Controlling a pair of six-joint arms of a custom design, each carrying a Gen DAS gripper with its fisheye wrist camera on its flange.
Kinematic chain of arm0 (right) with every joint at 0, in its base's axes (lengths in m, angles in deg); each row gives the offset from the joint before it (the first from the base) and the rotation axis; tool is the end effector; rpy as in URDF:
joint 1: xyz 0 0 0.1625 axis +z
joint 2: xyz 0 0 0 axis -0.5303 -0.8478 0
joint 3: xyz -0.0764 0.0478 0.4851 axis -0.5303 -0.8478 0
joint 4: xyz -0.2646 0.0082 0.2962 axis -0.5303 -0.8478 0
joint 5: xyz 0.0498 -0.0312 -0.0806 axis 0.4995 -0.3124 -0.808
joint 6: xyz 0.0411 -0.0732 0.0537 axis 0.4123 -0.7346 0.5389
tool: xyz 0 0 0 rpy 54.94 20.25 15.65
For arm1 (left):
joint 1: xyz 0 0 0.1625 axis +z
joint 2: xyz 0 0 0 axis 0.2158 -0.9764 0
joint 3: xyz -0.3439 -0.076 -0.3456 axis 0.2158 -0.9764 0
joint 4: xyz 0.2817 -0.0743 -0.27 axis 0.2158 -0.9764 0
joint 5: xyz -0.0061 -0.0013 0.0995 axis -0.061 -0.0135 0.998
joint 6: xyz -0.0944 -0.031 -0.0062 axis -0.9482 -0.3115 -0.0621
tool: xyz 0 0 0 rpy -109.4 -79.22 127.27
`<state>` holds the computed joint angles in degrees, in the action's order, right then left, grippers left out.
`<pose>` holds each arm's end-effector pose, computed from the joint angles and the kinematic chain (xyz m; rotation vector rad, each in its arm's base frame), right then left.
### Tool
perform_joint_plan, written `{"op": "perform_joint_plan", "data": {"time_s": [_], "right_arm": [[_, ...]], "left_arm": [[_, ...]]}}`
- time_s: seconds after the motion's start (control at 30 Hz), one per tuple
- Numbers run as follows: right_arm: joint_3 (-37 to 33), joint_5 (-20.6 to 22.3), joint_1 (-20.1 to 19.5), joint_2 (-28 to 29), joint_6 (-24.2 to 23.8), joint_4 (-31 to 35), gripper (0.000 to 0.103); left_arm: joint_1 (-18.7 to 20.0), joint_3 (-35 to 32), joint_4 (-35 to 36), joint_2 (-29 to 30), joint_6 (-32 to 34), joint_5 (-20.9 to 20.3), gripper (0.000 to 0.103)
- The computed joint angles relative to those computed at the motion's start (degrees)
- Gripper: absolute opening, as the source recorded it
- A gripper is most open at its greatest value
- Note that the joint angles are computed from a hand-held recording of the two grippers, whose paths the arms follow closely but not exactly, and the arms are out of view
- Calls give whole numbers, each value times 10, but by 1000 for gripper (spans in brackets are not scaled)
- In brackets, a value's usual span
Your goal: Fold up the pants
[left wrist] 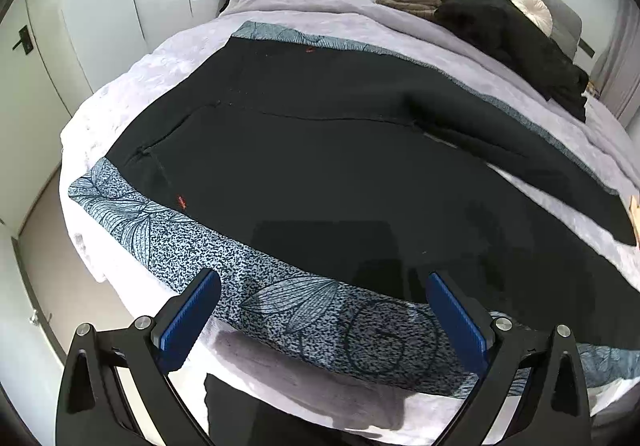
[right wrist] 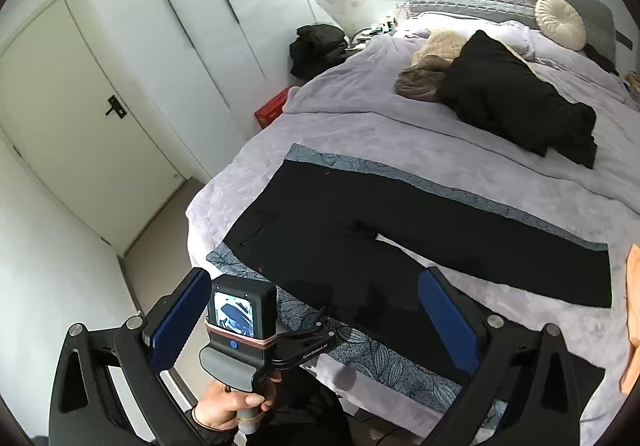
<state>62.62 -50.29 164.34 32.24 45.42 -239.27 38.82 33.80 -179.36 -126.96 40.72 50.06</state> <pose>0.5596 -0.4825 0.2184 0.7923 -2.6548 0.6688 -0.1113 -0.4835 0.3501 -0.0035 2.2696 -0.7409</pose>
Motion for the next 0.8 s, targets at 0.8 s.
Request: {"op": "perform_joint_plan", "data": {"time_s": [0.8], "right_arm": [[-243, -18, -138, 173, -223, 120, 103]], "left_arm": [[71, -124, 32, 51, 106, -42, 103]]}}
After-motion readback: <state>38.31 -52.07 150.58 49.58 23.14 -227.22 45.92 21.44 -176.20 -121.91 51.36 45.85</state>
